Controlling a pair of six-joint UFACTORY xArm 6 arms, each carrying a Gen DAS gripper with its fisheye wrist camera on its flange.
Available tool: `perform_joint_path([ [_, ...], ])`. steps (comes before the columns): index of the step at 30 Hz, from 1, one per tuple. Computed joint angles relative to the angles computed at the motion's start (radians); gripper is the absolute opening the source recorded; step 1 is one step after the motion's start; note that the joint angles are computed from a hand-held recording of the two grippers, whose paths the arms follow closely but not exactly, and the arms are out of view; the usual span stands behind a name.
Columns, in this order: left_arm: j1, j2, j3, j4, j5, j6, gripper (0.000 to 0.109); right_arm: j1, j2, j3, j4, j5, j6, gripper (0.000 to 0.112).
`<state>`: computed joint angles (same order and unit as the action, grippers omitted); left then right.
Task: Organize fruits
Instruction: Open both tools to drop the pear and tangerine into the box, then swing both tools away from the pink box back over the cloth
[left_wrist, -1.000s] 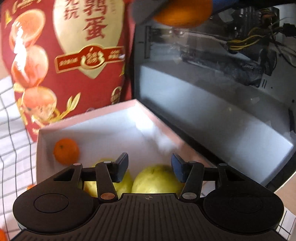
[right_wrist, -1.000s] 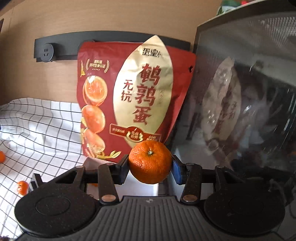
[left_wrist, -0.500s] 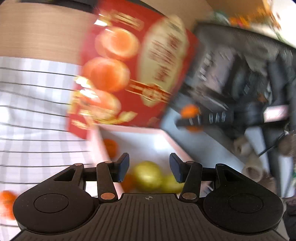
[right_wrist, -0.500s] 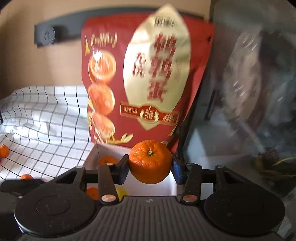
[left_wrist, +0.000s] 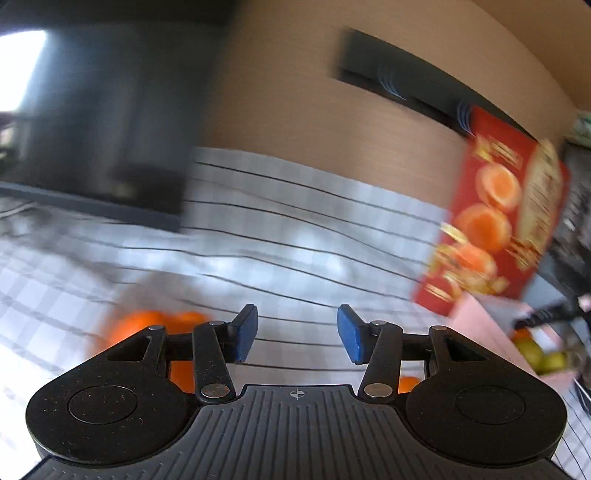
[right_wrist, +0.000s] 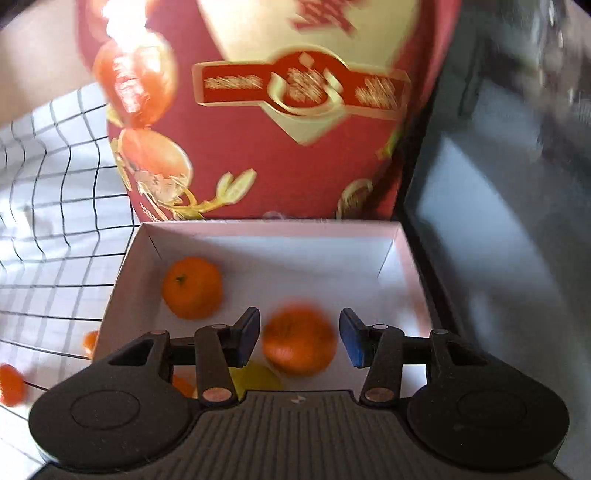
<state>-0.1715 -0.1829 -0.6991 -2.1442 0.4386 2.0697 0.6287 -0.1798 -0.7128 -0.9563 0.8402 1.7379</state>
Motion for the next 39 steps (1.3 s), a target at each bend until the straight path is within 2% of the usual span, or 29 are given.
perform_joint_path([
  [2, 0.070, 0.007, 0.001, -0.037, 0.028, -0.004, 0.052, 0.062, 0.047, -0.063, -0.039, 0.098, -0.006, 0.055],
  [4, 0.137, 0.032, 0.004, -0.134, 0.085, 0.030, 0.052, 0.129, 0.086, -0.124, -0.079, 0.176, 0.001, 0.056],
  [6, 0.199, 0.071, 0.011, -0.231, 0.160, 0.049, 0.052, 0.196, 0.118, -0.180, -0.128, 0.215, 0.011, 0.063],
  [7, 0.225, 0.091, 0.016, -0.276, 0.199, 0.059, 0.052, 0.220, 0.129, -0.200, -0.153, 0.199, 0.010, 0.071],
  [9, 0.263, 0.129, 0.018, -0.341, 0.252, 0.058, 0.052, 0.261, 0.165, -0.251, -0.201, 0.135, 0.006, 0.077],
  [10, 0.272, 0.141, -0.001, -0.323, 0.223, 0.009, 0.052, 0.281, 0.192, -0.286, -0.216, 0.092, -0.007, 0.078],
  [11, 0.285, 0.141, 0.000, -0.326, 0.229, -0.013, 0.052, 0.295, 0.229, -0.331, -0.225, 0.036, -0.033, 0.079],
  [12, 0.306, 0.133, 0.021, -0.366, 0.278, 0.007, 0.052, 0.301, 0.266, -0.373, -0.231, -0.026, -0.057, 0.080],
  [13, 0.316, 0.127, 0.033, -0.427, 0.292, 0.042, 0.052, 0.304, 0.313, -0.423, -0.238, -0.100, -0.075, 0.080],
  [15, 0.319, 0.124, 0.032, -0.546, 0.260, 0.112, 0.052, 0.301, 0.423, -0.539, -0.253, -0.231, -0.082, 0.080],
  [17, 0.332, 0.131, 0.028, -0.603, 0.249, 0.122, 0.052, 0.296, 0.557, -0.683, -0.275, -0.343, -0.058, 0.080],
  [20, 0.335, 0.132, 0.025, -0.705, 0.224, 0.177, 0.052, 0.305, 0.745, -0.900, -0.295, -0.383, -0.010, 0.080],
  [22, 0.332, 0.121, 0.033, -0.751, 0.220, 0.232, 0.052, 0.312, 0.876, -1.060, -0.228, -0.359, -0.070, 0.080],
  [26, 0.330, 0.098, 0.053, -0.750, 0.242, 0.273, 0.052, 0.312, 1.096, -1.345, -0.027, -0.253, -0.269, 0.080],
  [27, 0.330, 0.093, 0.057, -0.760, 0.245, 0.290, 0.052, 0.307, 1.142, -1.404, 0.001, -0.239, -0.293, 0.084],
  [30, 0.322, 0.102, 0.055, -0.791, 0.256, 0.328, 0.052, 0.287, 1.162, -1.406, 0.001, -0.308, -0.230, 0.083],
  [31, 0.318, 0.105, 0.051, -0.808, 0.253, 0.349, 0.052, 0.280, 1.163, -1.403, 0.022, -0.329, -0.238, 0.078],
  [33, 0.306, 0.103, 0.052, -0.840, 0.252, 0.398, 0.052, 0.272, 1.178, -1.423, 0.116, -0.357, -0.318, 0.075],
  [34, 0.300, 0.098, 0.056, -0.845, 0.255, 0.414, 0.052, 0.267, 1.198, -1.450, 0.194, -0.366, -0.391, 0.078],
  [35, 0.296, 0.099, 0.057, -0.847, 0.258, 0.429, 0.052, 0.269, 1.216, -1.484, 0.239, -0.343, -0.443, 0.078],
  [37, 0.286, 0.095, 0.062, -0.860, 0.254, 0.465, 0.053, 0.283, 1.258, -1.567, 0.217, -0.258, -0.449, 0.077],
  [39, 0.296, 0.108, 0.052, -0.820, 0.247, 0.417, 0.053, 0.284, 1.257, -1.567, 0.210, -0.262, -0.457, 0.071],
])
